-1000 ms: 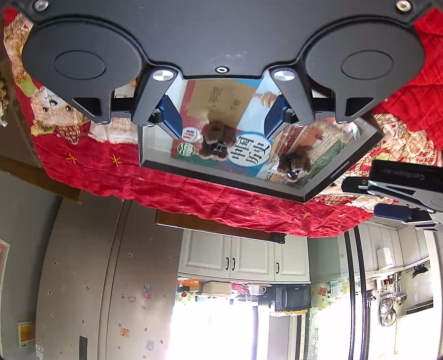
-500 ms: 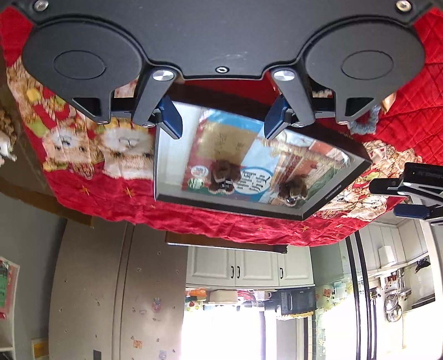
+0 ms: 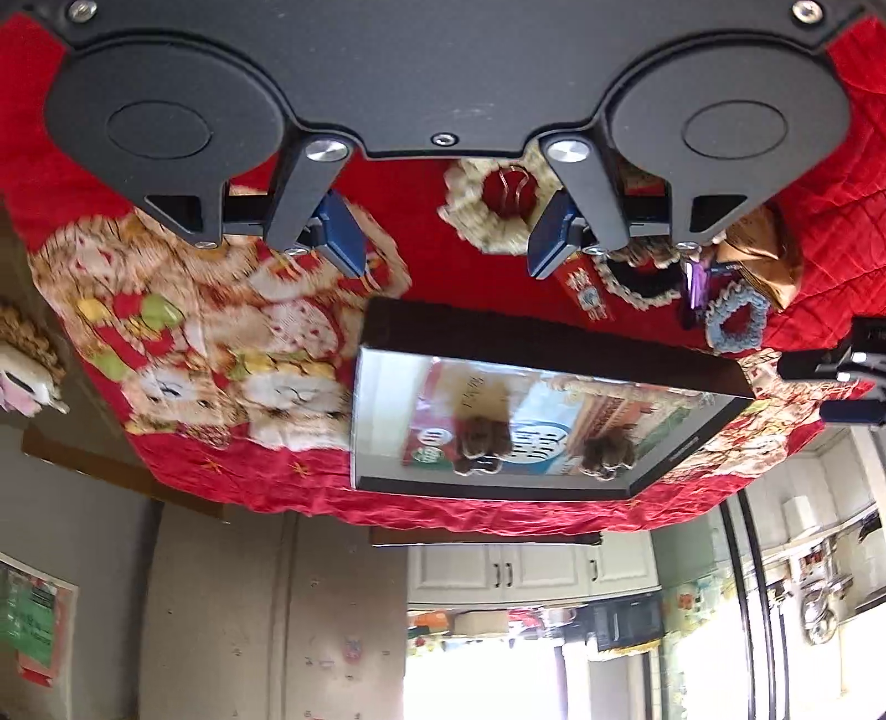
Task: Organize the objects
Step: 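Withdraw both tools from the box back toward the remaining items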
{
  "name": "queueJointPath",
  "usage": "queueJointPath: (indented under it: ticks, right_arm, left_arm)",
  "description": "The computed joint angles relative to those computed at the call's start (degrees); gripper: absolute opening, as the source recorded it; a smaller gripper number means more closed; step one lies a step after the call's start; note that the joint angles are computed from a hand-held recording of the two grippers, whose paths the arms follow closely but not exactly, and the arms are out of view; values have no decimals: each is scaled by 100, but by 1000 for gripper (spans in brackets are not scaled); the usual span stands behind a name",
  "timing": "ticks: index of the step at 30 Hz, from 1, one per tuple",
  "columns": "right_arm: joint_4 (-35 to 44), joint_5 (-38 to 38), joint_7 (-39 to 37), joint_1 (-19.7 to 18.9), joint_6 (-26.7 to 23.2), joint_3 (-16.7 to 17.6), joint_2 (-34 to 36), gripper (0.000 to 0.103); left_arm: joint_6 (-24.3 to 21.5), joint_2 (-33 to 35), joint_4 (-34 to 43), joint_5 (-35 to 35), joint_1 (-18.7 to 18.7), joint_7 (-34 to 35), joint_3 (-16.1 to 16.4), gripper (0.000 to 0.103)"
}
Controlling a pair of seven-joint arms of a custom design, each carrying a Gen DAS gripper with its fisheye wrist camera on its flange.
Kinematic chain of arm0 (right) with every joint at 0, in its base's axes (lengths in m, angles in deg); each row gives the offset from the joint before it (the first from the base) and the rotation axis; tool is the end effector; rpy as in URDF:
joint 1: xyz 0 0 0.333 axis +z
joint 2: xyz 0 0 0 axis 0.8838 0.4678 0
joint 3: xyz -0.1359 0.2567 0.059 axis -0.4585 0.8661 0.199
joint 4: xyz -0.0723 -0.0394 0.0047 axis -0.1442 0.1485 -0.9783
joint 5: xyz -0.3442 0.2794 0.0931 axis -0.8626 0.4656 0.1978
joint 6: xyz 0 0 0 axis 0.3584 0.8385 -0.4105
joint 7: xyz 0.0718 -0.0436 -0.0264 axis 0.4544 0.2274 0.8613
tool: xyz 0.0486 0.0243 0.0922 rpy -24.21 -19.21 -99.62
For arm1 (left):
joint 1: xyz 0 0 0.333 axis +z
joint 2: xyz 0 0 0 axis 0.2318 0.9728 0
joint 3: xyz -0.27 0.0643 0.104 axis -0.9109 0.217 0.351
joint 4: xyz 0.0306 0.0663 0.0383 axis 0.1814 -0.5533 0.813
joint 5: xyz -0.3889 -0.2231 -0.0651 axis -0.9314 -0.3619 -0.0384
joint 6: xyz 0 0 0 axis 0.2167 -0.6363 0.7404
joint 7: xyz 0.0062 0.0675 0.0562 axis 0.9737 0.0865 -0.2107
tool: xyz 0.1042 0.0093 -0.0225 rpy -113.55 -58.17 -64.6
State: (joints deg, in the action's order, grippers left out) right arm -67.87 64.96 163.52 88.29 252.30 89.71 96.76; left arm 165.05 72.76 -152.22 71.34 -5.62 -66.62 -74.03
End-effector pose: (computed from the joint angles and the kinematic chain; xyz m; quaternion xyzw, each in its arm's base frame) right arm 0.6485 0.3539 0.4420 -0.7800 0.4626 -0.2019 0.3698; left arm 0.5570 -0.3643 0.4593 -0.6297 0.6244 -0.2829 0.3654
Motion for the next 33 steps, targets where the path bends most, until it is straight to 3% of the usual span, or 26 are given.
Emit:
queueJointPath:
  ticks: [9, 15, 18, 22, 24, 31, 33]
  right_arm:
    - [-658, -50, 201, 153, 726, -88, -238, 63]
    - [-817, -649, 812, 912, 1098, -892, -157, 57]
    - [-834, -379, 627, 597, 1160, -530, -122, 54]
    - [-846, -204, 532, 612, 1210, -534, -64, 50]
    - [-849, -30, 399, 456, 1247, -354, -43, 49]
    - [-888, 45, 383, 852, 1368, -758, -8, 48]
    - [-886, 109, 332, 823, 1384, -717, 1, 46]
  left_arm:
    - [317, -17, -288, 33, -11, -435, -17, 88]
    - [527, 6, -398, 165, -14, -755, 2, 88]
    - [523, 31, -419, 224, -26, -812, 0, 88]
    - [522, 64, -436, 277, -39, -878, 13, 88]
    - [551, 74, -445, 287, -38, -926, 23, 87]
    - [625, 96, -488, 318, -19, -1150, 55, 83]
    - [725, 95, -508, 315, 1, -1225, 70, 80]
